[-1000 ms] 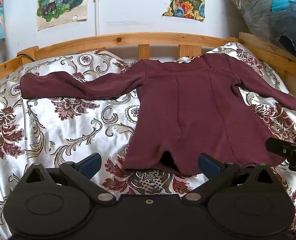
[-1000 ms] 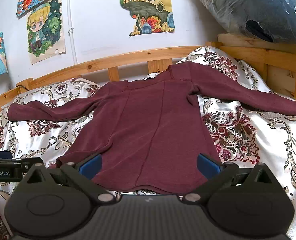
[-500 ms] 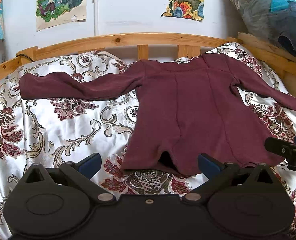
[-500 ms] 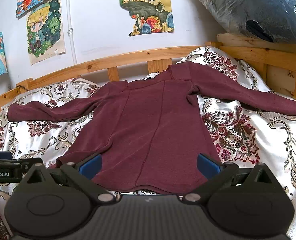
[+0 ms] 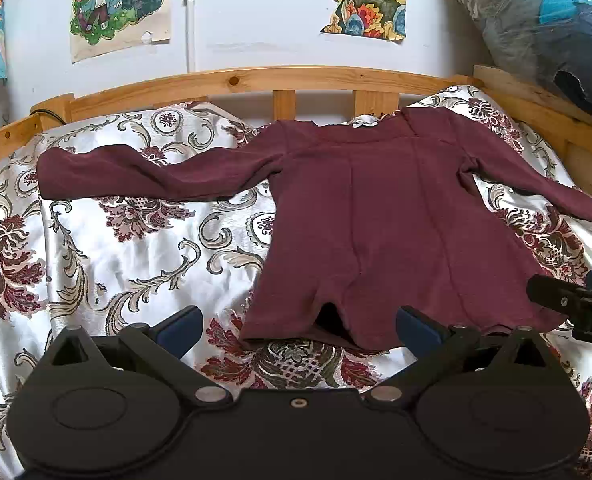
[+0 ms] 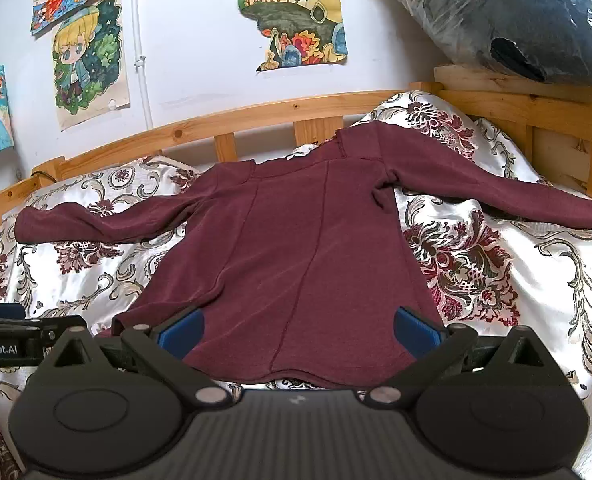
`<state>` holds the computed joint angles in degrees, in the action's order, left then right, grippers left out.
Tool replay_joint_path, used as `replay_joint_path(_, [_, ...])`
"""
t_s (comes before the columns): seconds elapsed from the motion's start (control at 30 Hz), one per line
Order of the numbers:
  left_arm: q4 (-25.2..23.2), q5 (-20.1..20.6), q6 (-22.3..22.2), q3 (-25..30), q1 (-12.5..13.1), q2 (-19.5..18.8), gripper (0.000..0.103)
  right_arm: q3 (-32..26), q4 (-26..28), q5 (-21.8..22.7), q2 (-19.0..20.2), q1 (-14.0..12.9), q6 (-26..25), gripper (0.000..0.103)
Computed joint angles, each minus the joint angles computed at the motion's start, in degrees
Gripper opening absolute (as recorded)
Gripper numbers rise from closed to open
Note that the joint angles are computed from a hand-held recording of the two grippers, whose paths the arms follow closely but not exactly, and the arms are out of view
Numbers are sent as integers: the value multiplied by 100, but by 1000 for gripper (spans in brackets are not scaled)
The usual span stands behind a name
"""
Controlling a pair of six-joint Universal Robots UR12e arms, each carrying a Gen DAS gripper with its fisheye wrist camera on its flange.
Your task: Fold small clothes
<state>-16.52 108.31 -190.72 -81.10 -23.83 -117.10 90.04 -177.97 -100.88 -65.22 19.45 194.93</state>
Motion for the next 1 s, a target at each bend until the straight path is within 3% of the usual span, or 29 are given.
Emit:
replay_joint_path(0.77, [-112, -73, 6, 5, 7, 31, 102, -6, 22, -34, 28, 16, 56, 103])
replay_joint_path(1.0, [-220, 19, 71, 181, 15, -45, 102, -47, -127, -356, 55, 47, 120, 103])
